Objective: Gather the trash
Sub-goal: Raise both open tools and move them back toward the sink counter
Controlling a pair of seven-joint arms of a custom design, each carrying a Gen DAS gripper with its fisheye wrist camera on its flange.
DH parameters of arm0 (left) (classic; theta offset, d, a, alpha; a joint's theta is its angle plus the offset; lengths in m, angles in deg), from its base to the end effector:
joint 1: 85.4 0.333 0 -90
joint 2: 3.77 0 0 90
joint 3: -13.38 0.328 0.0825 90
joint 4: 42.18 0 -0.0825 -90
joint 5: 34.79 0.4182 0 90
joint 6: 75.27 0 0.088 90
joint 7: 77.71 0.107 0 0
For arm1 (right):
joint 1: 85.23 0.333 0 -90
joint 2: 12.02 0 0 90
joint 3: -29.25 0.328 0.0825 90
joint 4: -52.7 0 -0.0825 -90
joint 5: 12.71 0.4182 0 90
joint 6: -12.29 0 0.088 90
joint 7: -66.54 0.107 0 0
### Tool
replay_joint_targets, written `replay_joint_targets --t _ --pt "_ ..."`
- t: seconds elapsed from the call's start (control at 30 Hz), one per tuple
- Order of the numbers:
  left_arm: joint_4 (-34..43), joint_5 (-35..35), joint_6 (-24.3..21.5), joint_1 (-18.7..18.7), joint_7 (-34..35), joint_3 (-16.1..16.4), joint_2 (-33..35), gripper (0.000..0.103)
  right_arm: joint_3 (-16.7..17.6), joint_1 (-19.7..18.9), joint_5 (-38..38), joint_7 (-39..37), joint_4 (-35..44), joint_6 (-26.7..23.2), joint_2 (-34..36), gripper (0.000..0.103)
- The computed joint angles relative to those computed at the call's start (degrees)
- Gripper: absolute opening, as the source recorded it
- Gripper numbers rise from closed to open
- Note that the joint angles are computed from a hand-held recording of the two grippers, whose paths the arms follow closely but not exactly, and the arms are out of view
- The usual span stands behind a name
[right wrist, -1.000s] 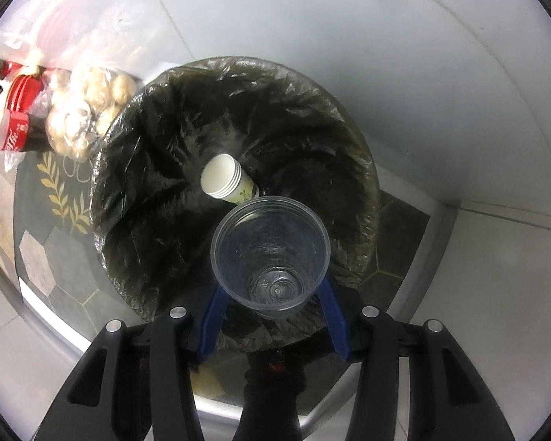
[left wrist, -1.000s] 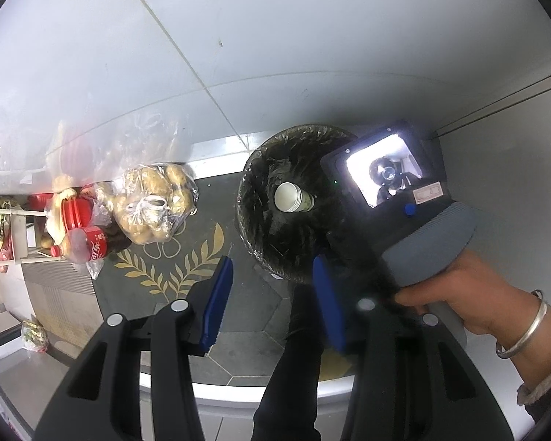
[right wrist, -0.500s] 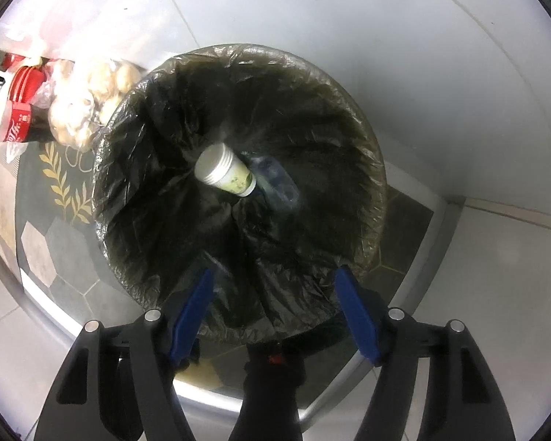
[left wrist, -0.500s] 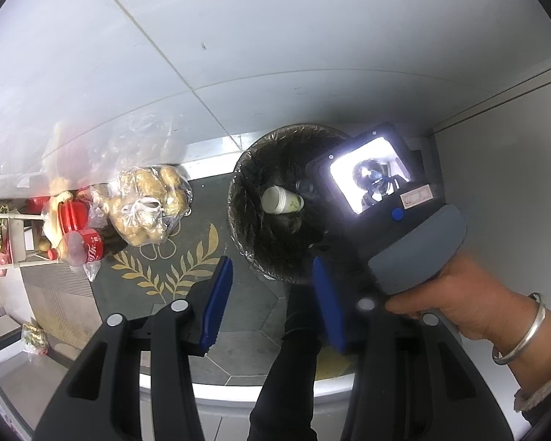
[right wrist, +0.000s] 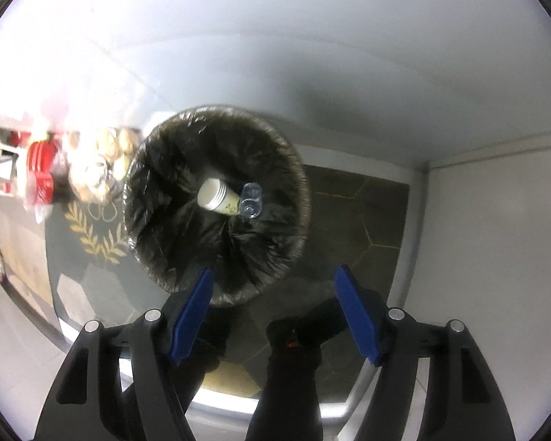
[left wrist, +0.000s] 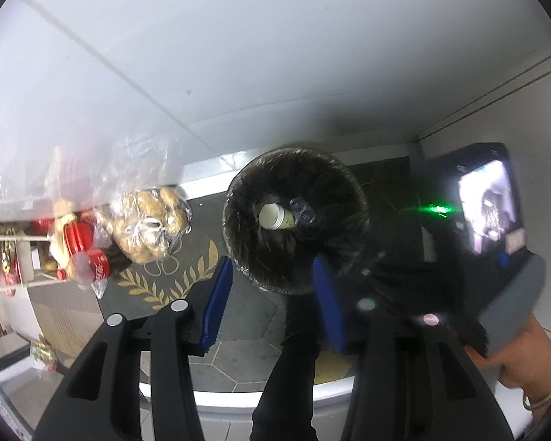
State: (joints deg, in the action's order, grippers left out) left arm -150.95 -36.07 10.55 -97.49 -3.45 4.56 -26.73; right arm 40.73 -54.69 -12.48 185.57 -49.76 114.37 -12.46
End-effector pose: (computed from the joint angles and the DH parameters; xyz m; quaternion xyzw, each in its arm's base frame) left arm 0.4130 -0.1764 0.6704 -0.6783 0.7346 0.0104 0.0158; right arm 0.4411 0.3983 0.5482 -0.7823 0.6229 0.0011 0.0006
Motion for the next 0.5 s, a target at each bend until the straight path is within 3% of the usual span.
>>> replay_joint_targets --t 0.27,0.5 --pt "6.64 1.27 -3.77 -0.31 0.98 -0.92 3.16 0.047 0.05 -1.61 0.53 -0.85 1.02 -1.82 -7.24 0.065" --pt "17.01 1.31 -6.65 -0.75 2.27 -1.75 6.4 0.047 1.78 -4.13 -1.67 3.71 9.26 -6.35 -12.58 0.065"
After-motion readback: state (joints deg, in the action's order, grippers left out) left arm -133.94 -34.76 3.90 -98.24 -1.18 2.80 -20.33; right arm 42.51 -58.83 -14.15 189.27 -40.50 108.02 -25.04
